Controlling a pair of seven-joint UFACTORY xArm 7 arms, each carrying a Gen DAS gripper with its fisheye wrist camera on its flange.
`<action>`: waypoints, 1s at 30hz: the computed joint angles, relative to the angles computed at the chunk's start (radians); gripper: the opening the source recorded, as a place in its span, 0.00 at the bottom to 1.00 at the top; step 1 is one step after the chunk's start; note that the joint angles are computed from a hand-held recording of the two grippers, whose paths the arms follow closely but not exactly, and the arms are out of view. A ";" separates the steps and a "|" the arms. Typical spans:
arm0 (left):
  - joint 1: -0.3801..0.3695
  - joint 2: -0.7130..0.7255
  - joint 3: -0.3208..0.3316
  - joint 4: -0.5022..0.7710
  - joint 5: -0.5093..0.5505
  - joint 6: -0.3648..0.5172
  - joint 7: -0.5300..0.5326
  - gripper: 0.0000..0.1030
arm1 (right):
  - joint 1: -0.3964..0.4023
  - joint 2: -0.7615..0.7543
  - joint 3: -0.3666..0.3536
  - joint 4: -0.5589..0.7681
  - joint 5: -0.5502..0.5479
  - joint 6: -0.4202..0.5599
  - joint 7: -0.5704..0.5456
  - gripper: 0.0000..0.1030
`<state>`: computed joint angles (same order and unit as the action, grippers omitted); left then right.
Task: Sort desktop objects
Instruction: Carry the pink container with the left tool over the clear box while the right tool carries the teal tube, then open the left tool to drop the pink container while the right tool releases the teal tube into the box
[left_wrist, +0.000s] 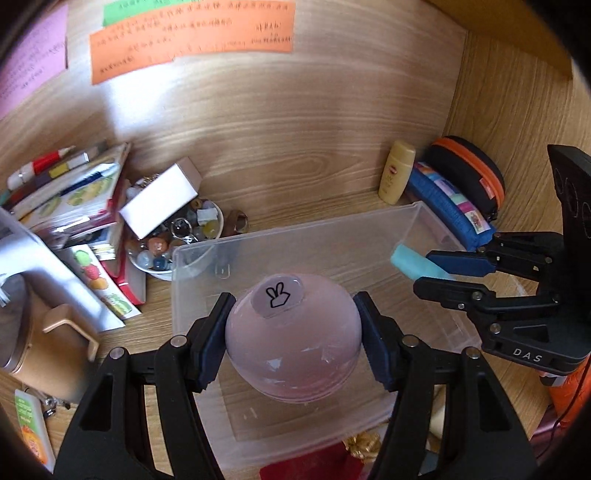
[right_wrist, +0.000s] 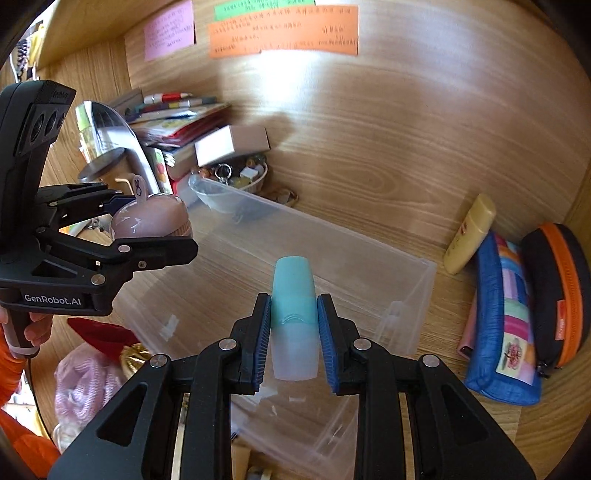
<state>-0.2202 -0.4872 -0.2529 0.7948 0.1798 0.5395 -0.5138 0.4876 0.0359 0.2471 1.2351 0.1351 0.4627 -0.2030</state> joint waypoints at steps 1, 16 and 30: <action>-0.002 0.014 0.004 0.007 -0.002 0.001 0.009 0.62 | -0.001 0.013 -0.001 0.012 -0.007 0.009 0.001 0.22; -0.048 0.168 0.025 0.107 0.007 0.112 0.113 0.62 | 0.001 0.086 -0.012 0.069 -0.097 0.070 0.015 0.22; -0.052 0.171 0.009 0.120 0.069 0.125 0.078 0.63 | 0.024 0.120 -0.015 0.116 -0.196 0.133 0.063 0.22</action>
